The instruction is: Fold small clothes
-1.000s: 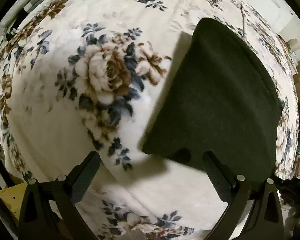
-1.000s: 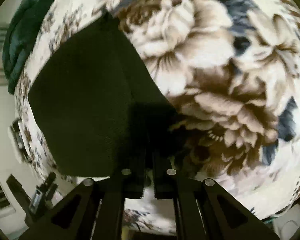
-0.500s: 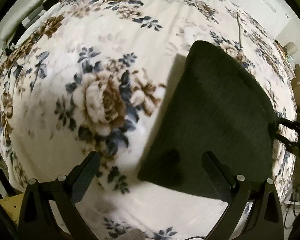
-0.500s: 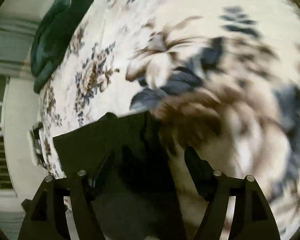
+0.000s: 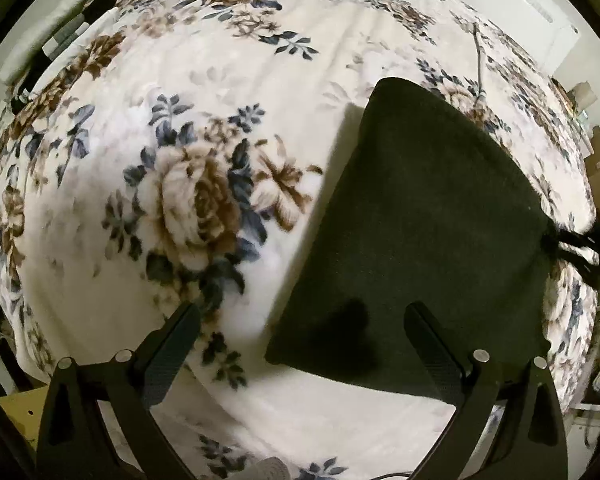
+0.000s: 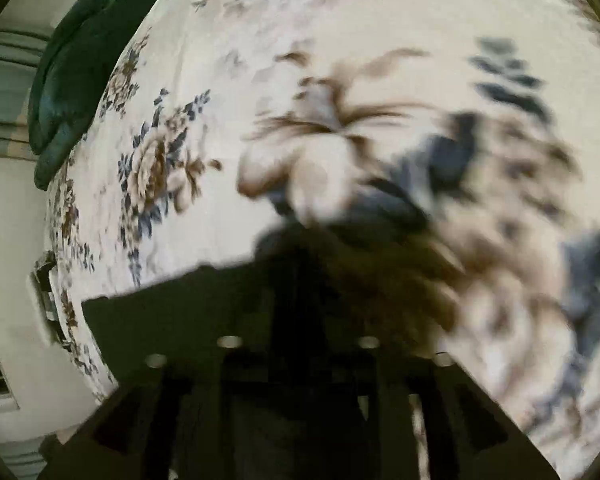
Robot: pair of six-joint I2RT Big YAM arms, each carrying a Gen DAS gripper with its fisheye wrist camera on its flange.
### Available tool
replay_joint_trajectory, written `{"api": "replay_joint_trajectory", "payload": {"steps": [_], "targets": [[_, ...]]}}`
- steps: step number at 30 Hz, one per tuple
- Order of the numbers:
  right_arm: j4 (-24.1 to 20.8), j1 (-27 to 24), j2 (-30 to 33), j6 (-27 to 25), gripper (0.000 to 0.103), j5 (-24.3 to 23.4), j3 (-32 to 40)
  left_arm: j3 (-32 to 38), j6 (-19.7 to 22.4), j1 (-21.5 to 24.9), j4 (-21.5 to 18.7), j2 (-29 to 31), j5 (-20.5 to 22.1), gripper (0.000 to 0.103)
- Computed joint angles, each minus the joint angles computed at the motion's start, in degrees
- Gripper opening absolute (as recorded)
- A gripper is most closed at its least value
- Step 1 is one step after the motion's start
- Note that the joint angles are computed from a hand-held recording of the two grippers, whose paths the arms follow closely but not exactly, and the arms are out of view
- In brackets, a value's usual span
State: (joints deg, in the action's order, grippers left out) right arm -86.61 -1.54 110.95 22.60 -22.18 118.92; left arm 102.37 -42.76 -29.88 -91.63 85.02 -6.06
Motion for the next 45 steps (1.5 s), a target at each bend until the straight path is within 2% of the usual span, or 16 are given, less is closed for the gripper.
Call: {"api": "replay_joint_trajectory", "payload": {"steps": [7,10,12,13,14,18,23,24,27,29,32,37,38,39,42,45], "targets": [[-2.5,-2.87,-16.43,2.25,0.045,-9.23,-20.93,-2.01,-1.03,-0.46,-0.75,-0.5,0.76,0.103],[0.44,-2.28,-20.41,4.33,0.045,-13.23,-28.45,-1.95,-1.33,-1.33,-1.2,-0.22,0.84,0.103],[2.91,-0.83,-21.5,6.0,0.042,-11.86,-31.61,-1.54,-1.21,-2.03,-1.57,0.21,0.75,0.103],[4.74,-0.1,-22.29,7.22,0.015,-11.75,-33.21,-1.36,-1.02,-2.22,-1.67,0.39,0.85,0.103],[5.59,0.67,-22.96,7.5,0.013,-10.8,-33.86,-1.12,-0.84,-2.41,-1.83,0.56,0.92,0.103],[8.06,1.69,-28.04,9.37,0.01,-4.23,-34.56,-0.57,-0.35,-3.19,-2.4,0.71,1.02,0.103],[2.52,1.5,-26.4,7.84,0.01,-2.69,-35.18,-0.86,-0.96,-3.4,-3.07,0.46,1.73,0.103],[1.84,0.78,-26.33,8.3,0.014,-3.57,-35.52,-1.0,-1.42,-3.35,-3.13,0.2,2.01,0.103],[2.93,-2.69,-29.66,14.64,0.054,-7.13,-38.25,-1.44,-2.33,-3.27,-3.3,-0.8,2.02,0.103],[5.61,-4.92,-33.16,21.3,0.057,-10.98,-41.75,-2.01,-2.55,-3.11,-3.41,-1.26,2.11,0.103],[14.47,-6.2,-37.29,32.67,0.06,-20.17,-49.13,-3.07,-3.34,-2.86,-3.59,-1.65,2.9,0.103],[31.32,-1.8,-36.82,50.12,0.063,-22.43,-56.49,-3.52,-4.33,-3.04,-3.56,-1.72,4.19,0.103],[34.15,-0.93,-36.53,51.99,0.055,-20.97,-57.06,-3.51,-4.41,-3.17,-3.53,-1.75,4.22,0.103],[36.69,-0.29,-36.83,52.97,0.026,-19.3,-57.46,-3.44,-4.52,-3.26,-3.57,-1.71,4.31,0.103],[47.41,0.87,-38.37,45.9,0.021,-19.25,-57.35,-3.85,-4.76,-3.11,-2.77,-2.16,4.84,0.103],[45.43,0.93,-39.97,29.87,0.021,-18.08,-56.58,-4.73,-4.87,-2.73,-2.38,-2.82,5.33,0.103]]}}
